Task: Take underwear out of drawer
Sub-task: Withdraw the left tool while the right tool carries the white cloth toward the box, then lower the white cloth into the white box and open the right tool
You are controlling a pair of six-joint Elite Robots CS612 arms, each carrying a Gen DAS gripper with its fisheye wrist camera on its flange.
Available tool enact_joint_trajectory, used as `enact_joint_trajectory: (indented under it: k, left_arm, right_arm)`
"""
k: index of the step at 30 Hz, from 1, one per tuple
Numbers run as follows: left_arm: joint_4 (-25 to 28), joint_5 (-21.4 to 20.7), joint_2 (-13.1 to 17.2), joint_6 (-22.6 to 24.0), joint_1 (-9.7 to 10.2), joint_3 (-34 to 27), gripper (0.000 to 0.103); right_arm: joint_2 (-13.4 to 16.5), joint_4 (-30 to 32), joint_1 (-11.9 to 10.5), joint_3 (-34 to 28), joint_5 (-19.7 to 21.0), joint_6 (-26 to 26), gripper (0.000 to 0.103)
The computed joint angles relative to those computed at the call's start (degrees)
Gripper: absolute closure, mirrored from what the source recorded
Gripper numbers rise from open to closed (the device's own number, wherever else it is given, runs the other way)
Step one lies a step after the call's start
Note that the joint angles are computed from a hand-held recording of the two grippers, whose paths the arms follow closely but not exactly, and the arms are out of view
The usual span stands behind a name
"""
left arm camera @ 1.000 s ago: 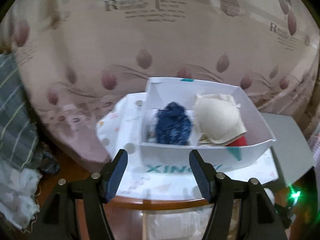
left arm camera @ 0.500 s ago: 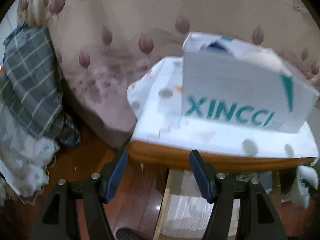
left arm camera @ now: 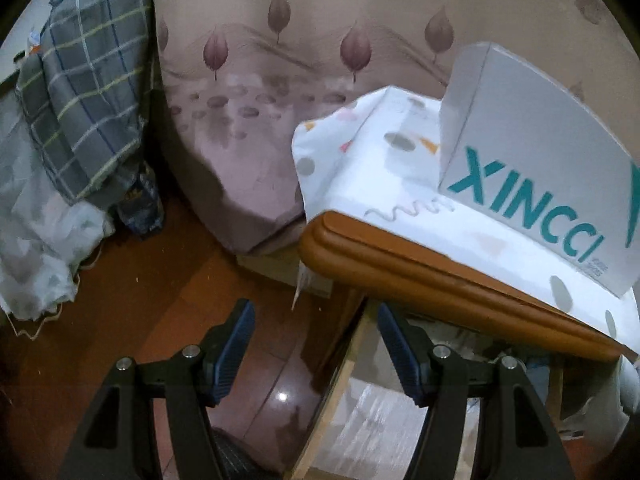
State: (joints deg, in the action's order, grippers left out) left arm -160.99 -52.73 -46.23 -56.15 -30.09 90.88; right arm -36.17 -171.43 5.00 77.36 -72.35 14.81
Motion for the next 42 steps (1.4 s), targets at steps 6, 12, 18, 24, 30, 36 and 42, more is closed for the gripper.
enact_joint_trajectory:
  k: [6, 12, 18, 24, 30, 36, 42]
  left_arm:
    - [1.2, -2.2, -0.5, -1.8, 0.67, 0.7, 0.037]
    - [3.1, -3.4, -1.0, -2.8, 1.00, 1.2, 0.037]
    - [4.4, -4.1, -1.1, -3.8, 1.43, 1.3, 0.037]
    - [6.5, -3.8, -1.3, -6.5, 1.74, 1.5, 0.037]
    - [7.8, -4.7, -1.6, -9.5, 2.29, 1.8, 0.037]
    - [8.8, -5.8, -1.4, -10.8, 2.71, 1.6, 0.037]
    - [9.3, -5.8, -1.4, -11.5, 3.00, 1.6, 0.037]
  right_arm:
    - [-1.2, 0.5, 0.2, 0.7, 0.9, 0.8, 0.091]
    - [-3.8, 0.8, 0.6, 1.5, 2.0, -0.8, 0.091]
    - [-7.0, 0.7, 1.2, 1.8, 3.1, -3.9, 0.091]
    - [-8.6, 2.3, 2.0, -0.8, 5.1, -6.4, 0.091]
    - [-7.9, 3.9, 3.6, -8.3, 5.2, -9.5, 0.091]
    - [-4.6, 6.3, 5.5, -19.5, 5.3, -10.9, 0.091]
    - [0.6, 11.8, 7.8, -31.4, 3.2, -13.6, 0.091]
